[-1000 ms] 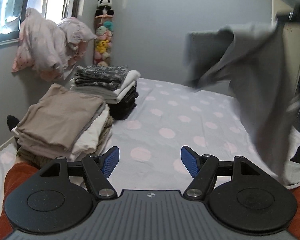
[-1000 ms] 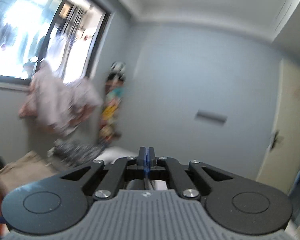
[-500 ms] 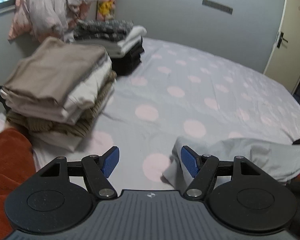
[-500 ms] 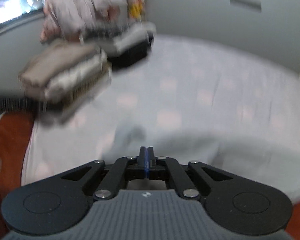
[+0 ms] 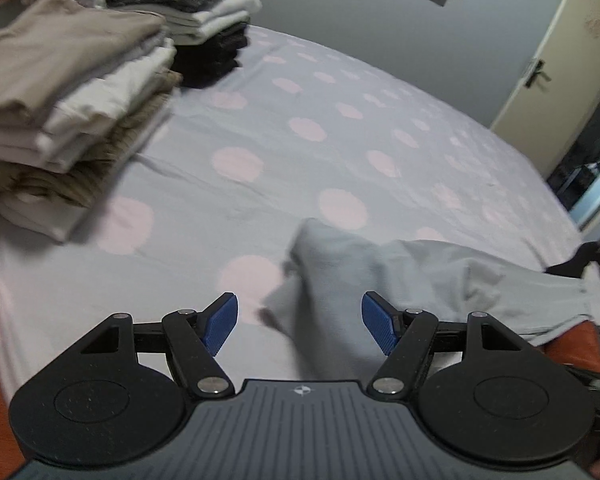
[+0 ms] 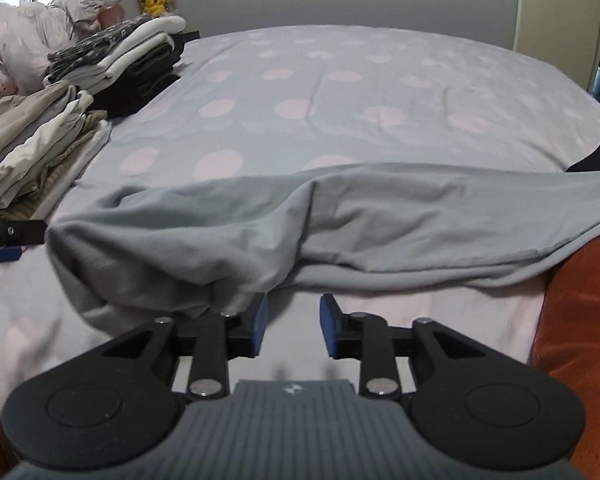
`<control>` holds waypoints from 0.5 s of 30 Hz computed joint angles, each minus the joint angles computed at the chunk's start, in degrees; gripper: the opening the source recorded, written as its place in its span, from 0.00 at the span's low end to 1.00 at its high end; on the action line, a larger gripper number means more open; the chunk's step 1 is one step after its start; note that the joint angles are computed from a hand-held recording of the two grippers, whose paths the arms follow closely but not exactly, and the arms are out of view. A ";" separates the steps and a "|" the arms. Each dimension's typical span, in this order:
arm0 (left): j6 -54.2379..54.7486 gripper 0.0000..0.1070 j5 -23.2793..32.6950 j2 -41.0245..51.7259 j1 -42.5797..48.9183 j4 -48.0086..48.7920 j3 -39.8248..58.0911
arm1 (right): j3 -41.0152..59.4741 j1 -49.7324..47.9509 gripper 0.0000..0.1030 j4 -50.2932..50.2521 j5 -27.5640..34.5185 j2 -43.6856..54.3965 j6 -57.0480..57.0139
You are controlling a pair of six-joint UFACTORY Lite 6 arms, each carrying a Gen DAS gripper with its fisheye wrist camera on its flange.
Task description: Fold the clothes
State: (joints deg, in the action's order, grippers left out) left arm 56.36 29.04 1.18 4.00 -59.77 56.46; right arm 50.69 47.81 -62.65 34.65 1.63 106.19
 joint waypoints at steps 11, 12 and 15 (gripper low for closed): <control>10.32 0.76 -0.53 -4.86 -7.98 -2.28 -5.69 | 5.06 -3.17 0.40 -6.66 -3.40 11.31 -2.57; 9.62 0.76 -2.43 -4.15 -9.39 -1.21 -5.76 | 5.38 -3.76 0.40 -6.85 -2.82 12.09 -3.31; 5.81 0.64 -7.56 -1.49 -13.00 2.89 -5.32 | 6.07 -5.52 0.46 -8.95 -0.16 14.60 -5.83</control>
